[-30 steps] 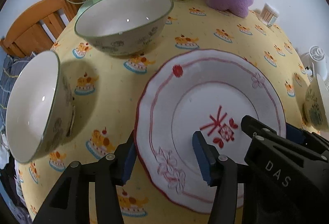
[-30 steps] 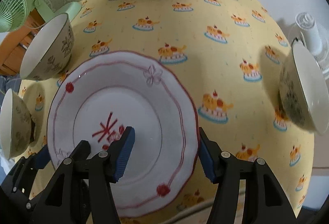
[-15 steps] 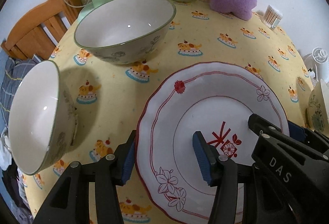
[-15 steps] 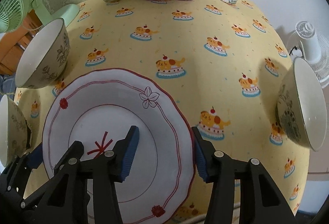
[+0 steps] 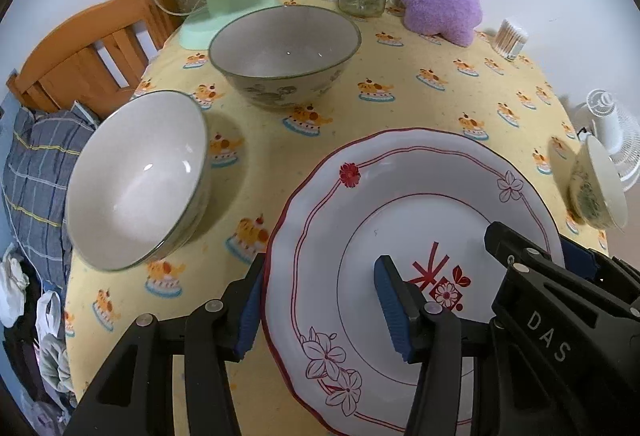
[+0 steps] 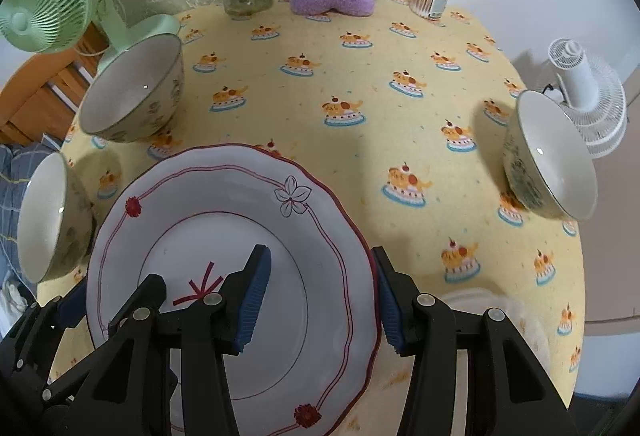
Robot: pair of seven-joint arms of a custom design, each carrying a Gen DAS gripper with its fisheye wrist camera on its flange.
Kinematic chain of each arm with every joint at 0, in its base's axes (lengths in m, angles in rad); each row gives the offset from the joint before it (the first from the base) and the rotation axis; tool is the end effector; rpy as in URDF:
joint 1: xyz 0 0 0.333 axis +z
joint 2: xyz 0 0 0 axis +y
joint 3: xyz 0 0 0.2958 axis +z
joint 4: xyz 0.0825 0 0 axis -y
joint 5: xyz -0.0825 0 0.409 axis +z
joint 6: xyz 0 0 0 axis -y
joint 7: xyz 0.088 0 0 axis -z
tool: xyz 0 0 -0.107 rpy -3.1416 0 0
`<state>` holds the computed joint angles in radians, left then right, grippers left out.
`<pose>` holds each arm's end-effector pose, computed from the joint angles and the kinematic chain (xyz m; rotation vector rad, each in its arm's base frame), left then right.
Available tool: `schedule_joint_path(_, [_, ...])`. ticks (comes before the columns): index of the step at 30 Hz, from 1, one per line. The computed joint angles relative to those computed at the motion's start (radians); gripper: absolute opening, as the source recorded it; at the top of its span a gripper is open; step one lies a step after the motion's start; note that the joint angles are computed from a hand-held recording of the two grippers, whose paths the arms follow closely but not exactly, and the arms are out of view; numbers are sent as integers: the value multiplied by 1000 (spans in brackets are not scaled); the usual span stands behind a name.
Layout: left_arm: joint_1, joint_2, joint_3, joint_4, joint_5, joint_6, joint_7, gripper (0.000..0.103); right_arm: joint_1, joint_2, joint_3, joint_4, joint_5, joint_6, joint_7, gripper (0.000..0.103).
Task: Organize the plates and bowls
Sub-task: 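Carry the red-pattern plate with both grippers over the white plate stack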
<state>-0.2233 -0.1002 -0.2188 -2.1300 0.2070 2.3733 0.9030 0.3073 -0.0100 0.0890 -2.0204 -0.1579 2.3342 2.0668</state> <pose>0.5198 -0.2458 0.4561 -2.1129 1.9143 -0.4131 0.5566 0.2302 0.4569 -2.0147 2.0327 -0.3347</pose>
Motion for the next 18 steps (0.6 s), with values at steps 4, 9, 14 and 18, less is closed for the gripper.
schedule_joint_path(4, [-3,-68,5,-55,-21,9,24,52,8,-61,17,-41,-34,-20,54,54])
schedule_joint_path(9, [-14,-146,19,-119,-64,19,95,52,9,-139,46,-93,-60,-52,138,54])
schedule_joint_path(14, [-37,-208,28,-171,-110,37,181,52,0,-237,80,-168,-83,-79,240,54])
schedule_joint_path(18, [-59,-250,30,-204,-139,35,242,52,-11,-313,100,-232,-73,-98,305,54])
